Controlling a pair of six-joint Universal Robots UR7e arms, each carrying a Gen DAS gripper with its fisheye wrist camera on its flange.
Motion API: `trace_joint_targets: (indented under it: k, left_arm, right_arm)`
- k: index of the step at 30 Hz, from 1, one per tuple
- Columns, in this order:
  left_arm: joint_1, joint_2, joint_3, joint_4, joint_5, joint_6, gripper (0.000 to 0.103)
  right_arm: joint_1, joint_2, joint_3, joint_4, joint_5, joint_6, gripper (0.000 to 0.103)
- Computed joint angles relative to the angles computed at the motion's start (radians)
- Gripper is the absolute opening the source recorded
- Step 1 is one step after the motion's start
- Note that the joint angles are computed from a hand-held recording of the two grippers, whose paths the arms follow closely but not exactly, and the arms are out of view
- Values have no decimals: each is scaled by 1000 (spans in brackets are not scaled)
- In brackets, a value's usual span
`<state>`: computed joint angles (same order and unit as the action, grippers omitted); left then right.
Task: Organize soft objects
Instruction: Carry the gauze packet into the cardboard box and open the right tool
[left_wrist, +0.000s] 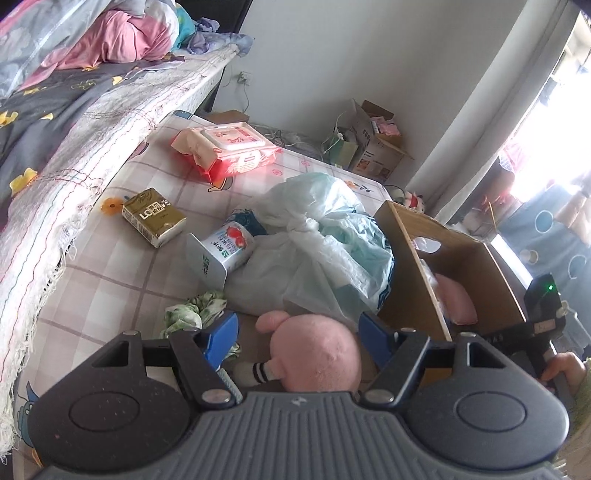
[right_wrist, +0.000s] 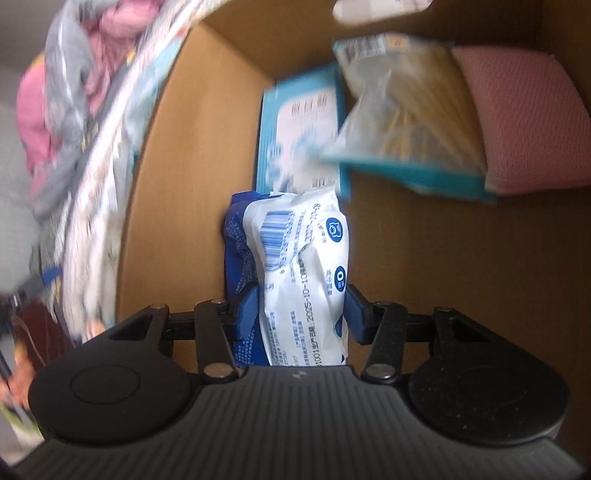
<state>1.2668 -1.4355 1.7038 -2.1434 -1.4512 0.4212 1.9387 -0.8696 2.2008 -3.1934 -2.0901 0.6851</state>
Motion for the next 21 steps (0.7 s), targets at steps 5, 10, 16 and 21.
trace_joint_targets:
  k: [5,10,16,21]
  left_arm:
    - [7,1,-2,1,-19,0,73]
    - [15,-14,0,-2,-28,8,73]
    - [30,-29,-4,-10,-23,12,76]
    - [42,-46,5,-47,-16,36,81]
  right_arm:
    - [-6,33,-11,-58,-15,51,50]
    - [-19,39,24,-186,-57,108,50]
    - [-4,50,14,-184,-72,140,57]
    - [56,46,11,-228,-160,154,61]
